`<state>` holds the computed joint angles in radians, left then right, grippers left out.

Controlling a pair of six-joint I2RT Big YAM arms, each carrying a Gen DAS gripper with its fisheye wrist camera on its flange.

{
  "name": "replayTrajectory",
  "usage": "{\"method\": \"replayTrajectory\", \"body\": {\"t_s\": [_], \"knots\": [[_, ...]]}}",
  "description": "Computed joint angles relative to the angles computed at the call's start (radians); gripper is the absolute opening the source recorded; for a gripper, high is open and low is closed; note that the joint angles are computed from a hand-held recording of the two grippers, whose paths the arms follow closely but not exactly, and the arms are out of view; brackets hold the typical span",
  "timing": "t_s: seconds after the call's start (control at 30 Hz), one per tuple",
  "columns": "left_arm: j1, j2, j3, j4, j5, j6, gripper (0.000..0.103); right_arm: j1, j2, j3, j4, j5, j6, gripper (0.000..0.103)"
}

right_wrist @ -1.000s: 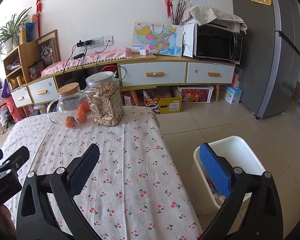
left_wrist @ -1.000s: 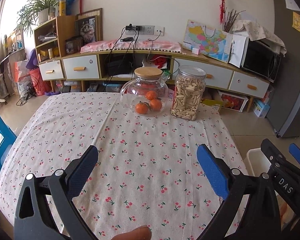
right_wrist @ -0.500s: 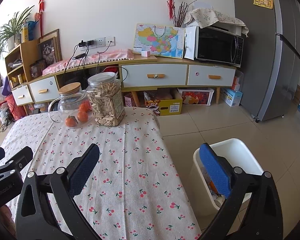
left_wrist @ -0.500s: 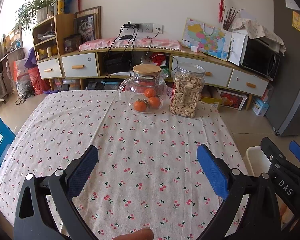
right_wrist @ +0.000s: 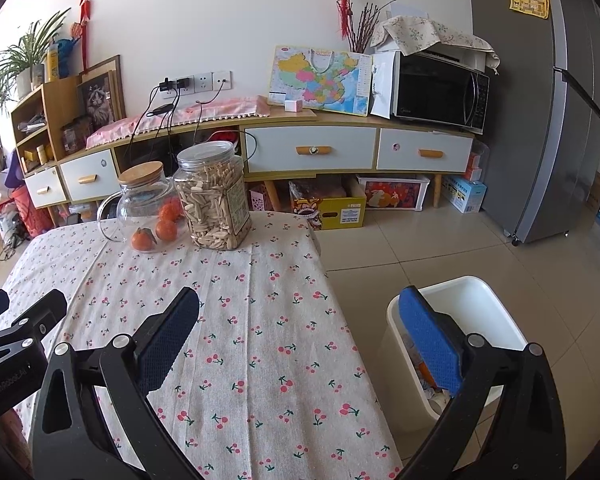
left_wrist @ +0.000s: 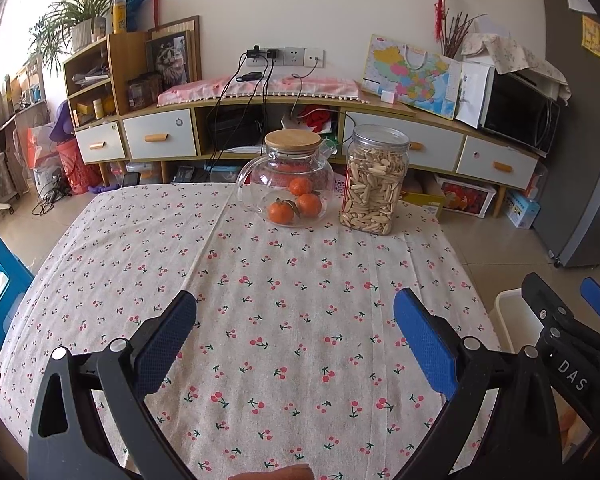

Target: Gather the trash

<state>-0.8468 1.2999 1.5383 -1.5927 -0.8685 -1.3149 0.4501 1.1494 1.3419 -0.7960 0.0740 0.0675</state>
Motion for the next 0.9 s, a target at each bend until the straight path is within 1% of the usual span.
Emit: {"method": "replayTrajectory", "body": {"t_s": [0.27,0.9], "knots": [[0.003,0.0,-0.001,0.009,0.014,0.007,0.096,0.004,0.001,0.0,0.001,0.005,0.002,0.096],[0.005,0.002,-0.001,0.008,0.016,0.008,0.096,0.006,-0.004,-0.011,0.001,0.005,-0.001,0.096]]}}
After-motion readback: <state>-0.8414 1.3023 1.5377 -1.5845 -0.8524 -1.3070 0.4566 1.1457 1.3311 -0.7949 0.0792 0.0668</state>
